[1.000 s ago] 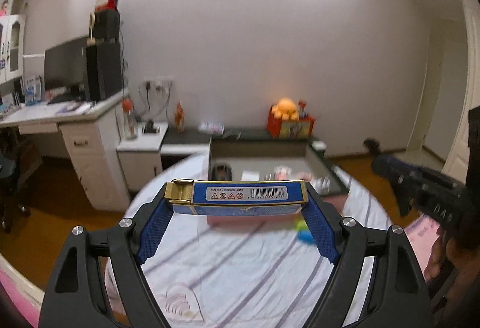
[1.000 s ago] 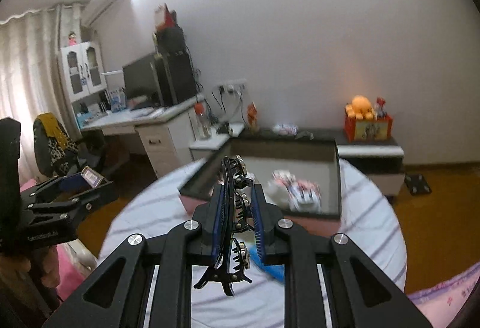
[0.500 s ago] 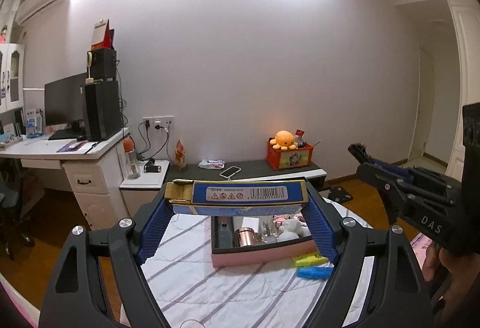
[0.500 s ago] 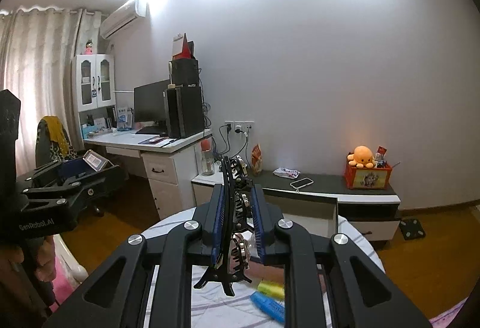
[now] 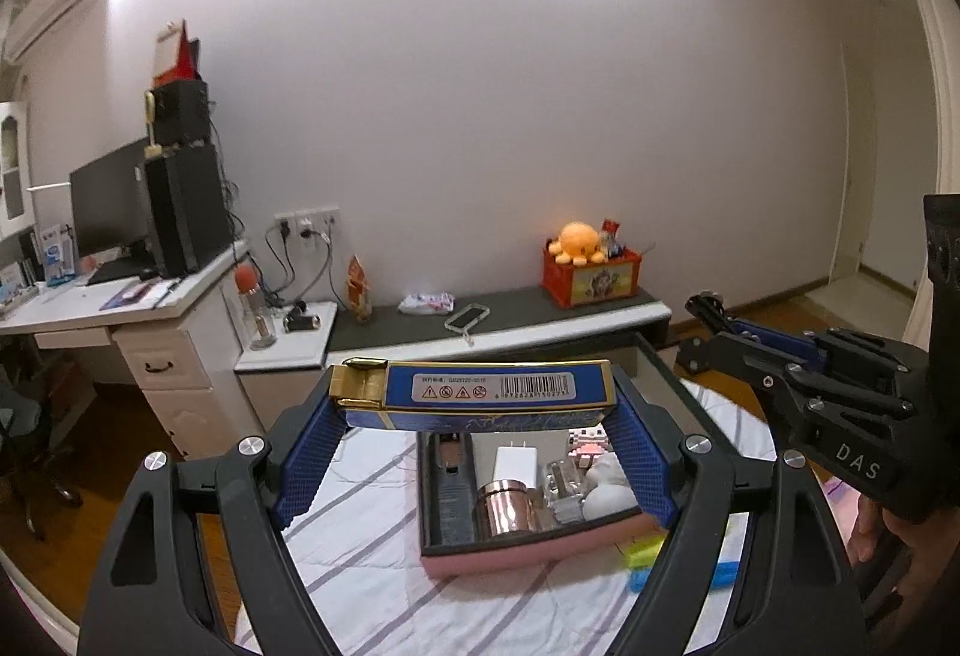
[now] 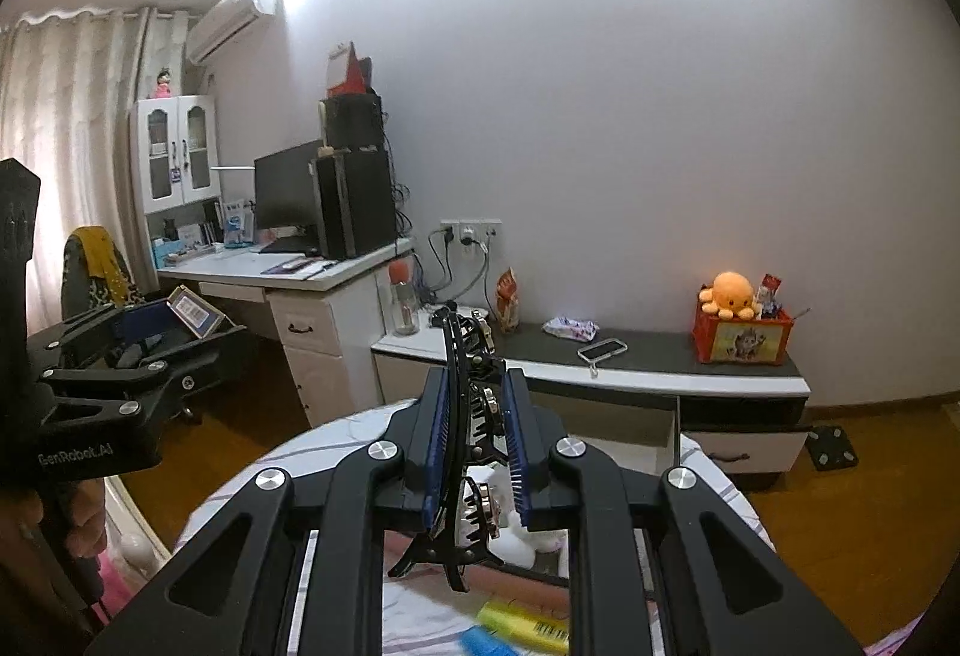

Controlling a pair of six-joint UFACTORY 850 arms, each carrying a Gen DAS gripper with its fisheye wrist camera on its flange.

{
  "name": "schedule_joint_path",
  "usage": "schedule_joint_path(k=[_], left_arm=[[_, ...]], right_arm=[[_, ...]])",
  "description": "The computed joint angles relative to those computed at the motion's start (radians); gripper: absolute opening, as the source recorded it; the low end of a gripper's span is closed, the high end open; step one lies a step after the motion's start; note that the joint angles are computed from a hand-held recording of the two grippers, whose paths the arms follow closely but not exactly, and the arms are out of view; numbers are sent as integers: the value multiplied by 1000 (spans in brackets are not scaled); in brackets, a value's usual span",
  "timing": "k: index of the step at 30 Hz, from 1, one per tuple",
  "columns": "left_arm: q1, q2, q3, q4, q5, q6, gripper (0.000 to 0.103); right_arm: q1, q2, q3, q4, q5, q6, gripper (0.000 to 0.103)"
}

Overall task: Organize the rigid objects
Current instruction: 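Lower the battery box and hair clip into the pink box and open both grippers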

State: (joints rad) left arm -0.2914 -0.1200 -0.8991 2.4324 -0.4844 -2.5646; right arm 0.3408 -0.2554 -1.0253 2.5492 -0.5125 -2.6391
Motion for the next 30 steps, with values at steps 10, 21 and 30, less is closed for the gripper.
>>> schedule_joint_path(k=[10,21,30], left_arm=[[39,-290,-241,-16,178,-16,83],[40,-394,-316,-103,222,77,83],[33,-347,-250,-8,94,-90,92]], right_arm=[[-39,-205,-185,-151,133,165,18],[-51,-312,-279,-281,194,310,18],[-37,-259,-214,25,141,18,57]])
